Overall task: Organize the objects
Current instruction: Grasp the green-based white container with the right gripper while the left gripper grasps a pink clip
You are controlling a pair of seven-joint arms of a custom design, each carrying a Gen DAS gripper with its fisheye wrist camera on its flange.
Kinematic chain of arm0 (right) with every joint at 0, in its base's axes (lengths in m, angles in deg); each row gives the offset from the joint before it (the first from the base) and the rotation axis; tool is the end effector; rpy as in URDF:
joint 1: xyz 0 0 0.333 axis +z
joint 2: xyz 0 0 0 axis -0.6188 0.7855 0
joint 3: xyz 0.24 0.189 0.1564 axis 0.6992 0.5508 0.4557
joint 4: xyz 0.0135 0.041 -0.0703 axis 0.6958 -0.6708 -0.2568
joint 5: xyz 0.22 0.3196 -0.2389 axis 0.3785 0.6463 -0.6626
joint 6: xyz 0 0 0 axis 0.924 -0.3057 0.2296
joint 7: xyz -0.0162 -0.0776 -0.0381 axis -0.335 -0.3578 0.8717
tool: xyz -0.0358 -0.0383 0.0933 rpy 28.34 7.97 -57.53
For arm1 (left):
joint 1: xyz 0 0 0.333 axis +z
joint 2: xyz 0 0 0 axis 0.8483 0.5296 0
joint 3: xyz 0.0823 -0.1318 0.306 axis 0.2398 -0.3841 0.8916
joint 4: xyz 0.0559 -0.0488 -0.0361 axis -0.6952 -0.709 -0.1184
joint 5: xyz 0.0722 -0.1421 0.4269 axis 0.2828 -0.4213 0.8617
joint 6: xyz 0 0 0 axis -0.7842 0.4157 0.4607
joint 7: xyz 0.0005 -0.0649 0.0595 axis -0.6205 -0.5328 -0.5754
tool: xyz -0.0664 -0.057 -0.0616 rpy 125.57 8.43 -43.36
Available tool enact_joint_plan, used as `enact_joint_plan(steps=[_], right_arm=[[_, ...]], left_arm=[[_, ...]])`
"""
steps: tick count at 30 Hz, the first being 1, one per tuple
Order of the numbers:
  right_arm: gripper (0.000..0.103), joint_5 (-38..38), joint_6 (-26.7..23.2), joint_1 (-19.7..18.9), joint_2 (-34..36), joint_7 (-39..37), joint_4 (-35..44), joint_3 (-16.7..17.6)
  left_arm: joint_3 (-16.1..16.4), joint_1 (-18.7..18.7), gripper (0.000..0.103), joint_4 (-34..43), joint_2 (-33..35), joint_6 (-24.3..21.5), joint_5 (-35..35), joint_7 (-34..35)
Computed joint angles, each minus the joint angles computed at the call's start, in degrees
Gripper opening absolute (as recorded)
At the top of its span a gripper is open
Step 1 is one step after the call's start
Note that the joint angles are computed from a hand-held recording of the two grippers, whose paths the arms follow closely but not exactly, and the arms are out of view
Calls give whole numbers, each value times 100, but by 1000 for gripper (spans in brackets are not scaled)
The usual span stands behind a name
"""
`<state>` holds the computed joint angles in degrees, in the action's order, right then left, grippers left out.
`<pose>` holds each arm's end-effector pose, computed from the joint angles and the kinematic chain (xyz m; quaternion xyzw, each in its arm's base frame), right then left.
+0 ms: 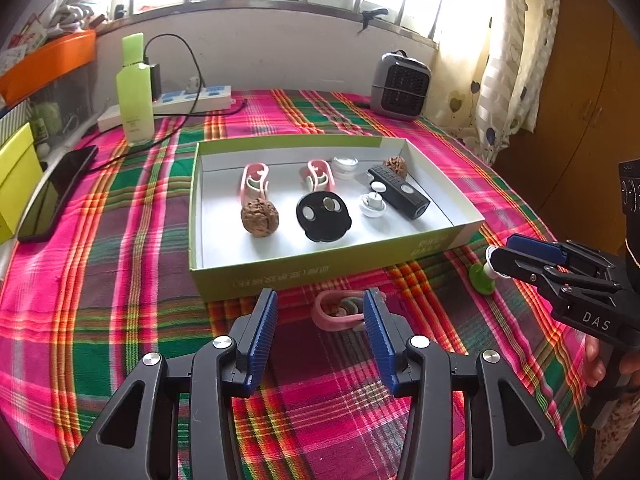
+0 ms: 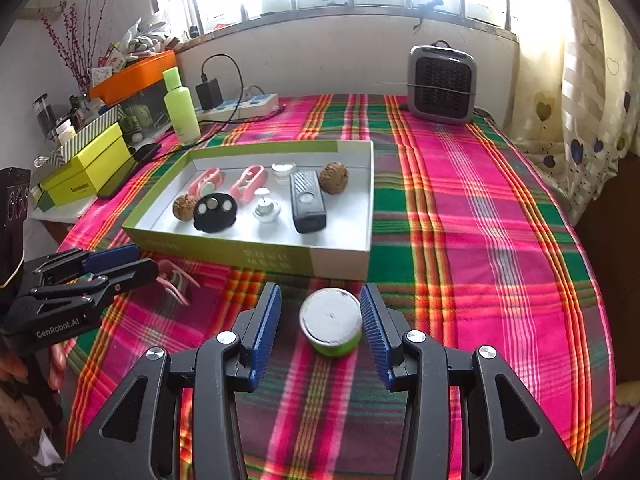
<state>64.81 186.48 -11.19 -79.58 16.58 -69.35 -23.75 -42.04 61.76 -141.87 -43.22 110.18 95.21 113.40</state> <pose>0.5093 0.1551 0.4739 -0.7766 0.5075 -0.1586 0.3379 0.4696 -0.2285 0.4298 -0.6666 0.6453 -0.3159 0.1987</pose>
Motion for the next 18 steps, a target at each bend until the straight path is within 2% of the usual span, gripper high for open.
enact_joint_plan(steps=[8,12,18], right_arm=[[43,59,-81,-50,77,-2,10,-15],[43,36,-98,-124,149,25,33,49],[43,79,-144,-194,245,-27,76,108]], left_arm=[[243,-262,44,85,244,21,-160,251],[170,-188,45,120,268,17,-29,149],[404,-526,45,129,346,63,-294,467]])
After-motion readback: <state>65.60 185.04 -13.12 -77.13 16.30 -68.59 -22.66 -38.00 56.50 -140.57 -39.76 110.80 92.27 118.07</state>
